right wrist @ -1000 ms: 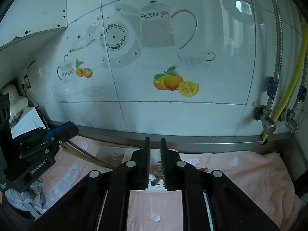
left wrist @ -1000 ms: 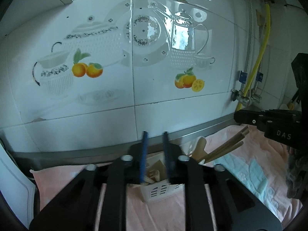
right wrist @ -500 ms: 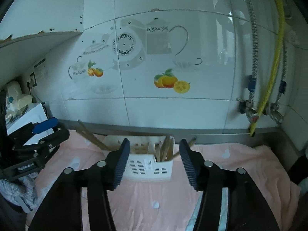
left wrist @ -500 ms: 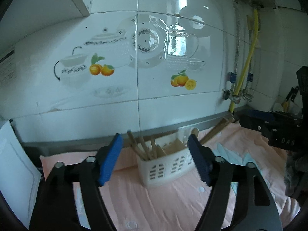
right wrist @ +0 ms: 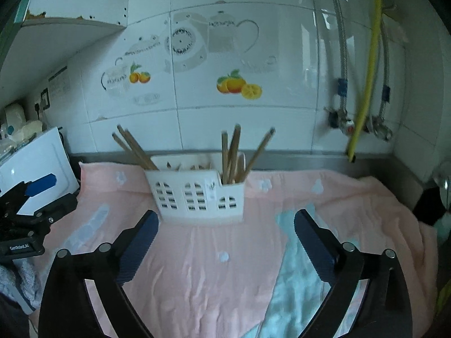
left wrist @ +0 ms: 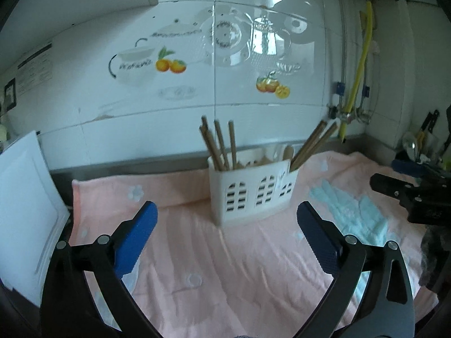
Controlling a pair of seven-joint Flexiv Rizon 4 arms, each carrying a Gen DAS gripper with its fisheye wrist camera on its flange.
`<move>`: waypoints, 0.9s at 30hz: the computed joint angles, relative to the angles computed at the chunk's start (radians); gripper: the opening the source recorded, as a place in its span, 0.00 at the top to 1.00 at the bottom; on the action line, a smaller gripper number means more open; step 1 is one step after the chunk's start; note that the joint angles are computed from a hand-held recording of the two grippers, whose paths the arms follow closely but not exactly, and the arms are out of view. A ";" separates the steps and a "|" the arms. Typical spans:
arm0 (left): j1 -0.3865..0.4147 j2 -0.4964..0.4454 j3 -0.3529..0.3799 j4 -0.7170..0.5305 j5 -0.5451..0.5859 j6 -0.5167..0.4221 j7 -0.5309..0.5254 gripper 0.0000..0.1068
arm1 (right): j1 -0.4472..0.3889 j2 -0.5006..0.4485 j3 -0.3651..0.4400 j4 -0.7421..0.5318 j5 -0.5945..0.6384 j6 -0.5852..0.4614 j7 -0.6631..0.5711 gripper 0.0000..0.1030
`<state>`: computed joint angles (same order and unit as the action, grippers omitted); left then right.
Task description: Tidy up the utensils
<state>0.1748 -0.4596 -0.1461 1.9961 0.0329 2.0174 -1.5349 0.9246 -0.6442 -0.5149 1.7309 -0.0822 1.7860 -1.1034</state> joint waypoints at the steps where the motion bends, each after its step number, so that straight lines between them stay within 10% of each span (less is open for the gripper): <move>1: -0.009 0.000 0.010 0.009 -0.006 0.007 -0.001 0.08 | 0.016 -0.002 -0.016 0.015 0.009 0.007 0.003 0.07; 27: -0.039 0.012 0.057 0.147 -0.032 0.043 -0.063 0.08 | 0.201 -0.020 -0.172 0.169 0.132 0.017 0.009 0.07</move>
